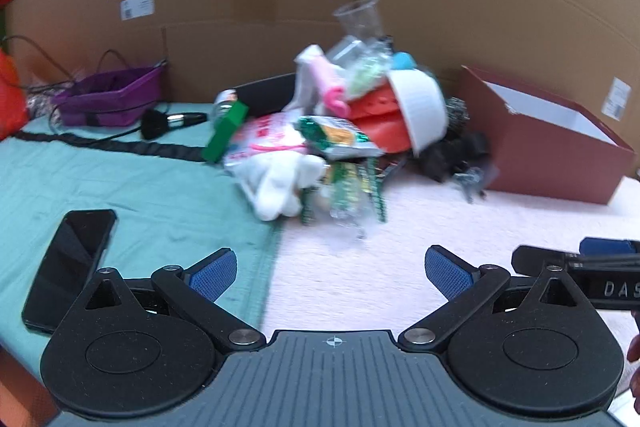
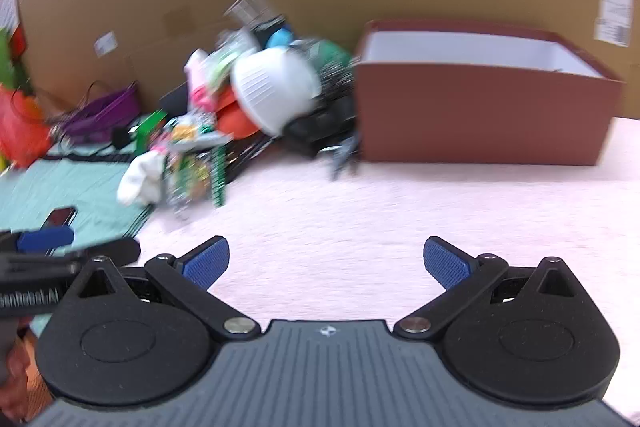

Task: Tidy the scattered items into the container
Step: 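Withdraw the right tool from the box back to the pile, then grasp the clear adhesive hook with the right gripper while the left gripper grasps the white glove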

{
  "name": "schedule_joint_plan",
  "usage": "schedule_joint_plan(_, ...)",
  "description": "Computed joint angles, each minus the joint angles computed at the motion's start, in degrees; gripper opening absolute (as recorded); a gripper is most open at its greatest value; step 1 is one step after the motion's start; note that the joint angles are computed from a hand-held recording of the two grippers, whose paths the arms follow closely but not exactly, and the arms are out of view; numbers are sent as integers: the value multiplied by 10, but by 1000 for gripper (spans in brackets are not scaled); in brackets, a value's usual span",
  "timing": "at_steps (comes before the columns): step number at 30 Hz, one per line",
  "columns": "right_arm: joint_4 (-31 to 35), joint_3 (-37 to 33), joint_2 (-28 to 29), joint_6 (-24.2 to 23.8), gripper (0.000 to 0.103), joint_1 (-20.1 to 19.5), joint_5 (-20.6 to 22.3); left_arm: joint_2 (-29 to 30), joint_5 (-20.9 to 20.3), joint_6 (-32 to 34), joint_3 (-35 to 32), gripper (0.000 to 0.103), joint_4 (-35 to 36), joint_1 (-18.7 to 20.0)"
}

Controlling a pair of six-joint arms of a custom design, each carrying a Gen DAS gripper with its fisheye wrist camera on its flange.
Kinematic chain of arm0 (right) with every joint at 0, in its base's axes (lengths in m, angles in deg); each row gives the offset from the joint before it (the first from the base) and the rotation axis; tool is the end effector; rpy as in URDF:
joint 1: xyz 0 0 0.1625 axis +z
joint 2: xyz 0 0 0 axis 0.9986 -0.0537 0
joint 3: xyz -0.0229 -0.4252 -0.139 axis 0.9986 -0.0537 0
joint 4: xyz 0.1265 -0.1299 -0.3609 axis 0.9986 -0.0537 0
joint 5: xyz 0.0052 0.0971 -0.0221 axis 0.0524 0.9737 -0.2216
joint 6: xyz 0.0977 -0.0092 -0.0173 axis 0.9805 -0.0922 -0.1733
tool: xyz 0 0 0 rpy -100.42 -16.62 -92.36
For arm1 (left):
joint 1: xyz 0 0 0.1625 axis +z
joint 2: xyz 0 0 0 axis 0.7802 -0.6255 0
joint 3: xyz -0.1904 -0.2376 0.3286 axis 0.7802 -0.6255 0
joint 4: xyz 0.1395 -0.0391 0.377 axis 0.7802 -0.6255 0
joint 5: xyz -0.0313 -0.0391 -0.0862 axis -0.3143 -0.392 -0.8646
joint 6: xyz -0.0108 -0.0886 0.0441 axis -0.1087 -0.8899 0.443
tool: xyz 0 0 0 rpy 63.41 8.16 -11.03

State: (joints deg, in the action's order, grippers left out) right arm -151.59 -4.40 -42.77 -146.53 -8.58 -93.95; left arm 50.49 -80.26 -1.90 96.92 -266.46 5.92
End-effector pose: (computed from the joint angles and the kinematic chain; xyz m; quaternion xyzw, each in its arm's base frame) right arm -0.0390 -0.9028 0.1622 0.4102 -0.8690 0.2506 0.1171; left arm -0.2289 -0.7759 -0.0809 -0.0494 0.7605 -0.5135 0.3943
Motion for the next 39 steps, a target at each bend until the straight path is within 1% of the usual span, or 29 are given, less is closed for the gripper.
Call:
schedule_joint_plan(3, -10, 10, 7, -10, 103, 6, -6, -20, -9, 10, 38, 103, -43, 6)
schedule_joint_plan(6, -6, 14, 12, -15, 103, 9, -1, -27, -13, 34, 42, 102, -57, 14)
schedule_joint_plan(9, -4, 13, 22, -23, 103, 14, 0, -37, -23, 35, 47, 94, -47, 27)
schedule_joint_plan(12, 2, 11, 32, -34, 101, 18, 6, -58, -47, -1, 71, 84, -22, 40)
schedule_joint_plan(14, 9, 10, 37, -41, 96, 22, 5, -62, -59, -6, 72, 79, -18, 48)
schedule_joint_plan(15, 14, 9, 40, -45, 95, 24, 4, -66, -65, -13, 74, 72, -10, 52)
schedule_joint_plan(16, 20, 6, 43, -47, 92, 25, 3, -71, -74, -22, 79, 61, 0, 55)
schedule_joint_plan(17, 27, 2, 46, -48, 88, 27, 1, -76, -84, -35, 84, 55, 12, 59)
schedule_joint_plan(18, 33, -2, 49, -49, 85, 28, -1, -80, -92, -47, 88, 43, 23, 62)
schedule_joint_plan(19, 38, -6, 53, -49, 81, 29, -4, -82, -98, -51, 88, 38, 27, 65)
schedule_joint_plan(20, 45, -11, 57, -49, 76, 31, -7, -82, -100, -51, 86, 38, 29, 66)
schedule_joint_plan(22, 53, -18, 63, -51, 69, 33, -14, -76, -100, -36, 76, 41, 22, 67)
schedule_joint_plan(23, 57, -21, 65, -53, 67, 34, -17, -69, -98, -18, 65, 43, 7, 67)
schedule_joint_plan(24, 52, -19, 66, -56, 66, 34, -17, -62, -94, 3, 52, 49, -6, 66)
schedule_joint_plan(25, 44, -14, 66, -61, 65, 35, -13, -59, -92, 11, 45, 51, -8, 66)
schedule_joint_plan(28, 59, -26, 73, -64, 57, 37, -11, -64, -102, 7, 45, 51, 5, 70)
schedule_joint_plan(29, 58, -27, 74, -67, 54, 38, -10, -65, -105, 1, 45, 50, 12, 71)
schedule_joint_plan(31, 59, -29, 76, -69, 48, 40, -10, -65, -108, -2, 40, 42, 23, 74)
schedule_joint_plan(32, 62, -31, 78, -69, 47, 41, -10, -65, -109, -4, 37, 39, 29, 75)
schedule_joint_plan(33, 64, -33, 79, -70, 46, 41, -10, -64, -111, -8, 36, 29, 35, 77)
schedule_joint_plan(34, 66, -35, 80, -73, 44, 42, -9, -65, -113, -15, 35, 27, 43, 78)
schedule_joint_plan(36, 69, -38, 82, -75, 42, 43, -10, -64, -113, -24, 31, 25, 52, 81)
schedule_joint_plan(37, 68, -39, 83, -76, 39, 43, -9, -61, -110, -20, 25, 28, 50, 81)
schedule_joint_plan(38, 68, -39, 83, -79, 36, 43, -9, -56, -107, -13, 18, 40, 44, 80)
schedule_joint_plan(39, 69, -39, 83, -80, 35, 43, -9, -50, -104, 2, 7, 43, 32, 80)
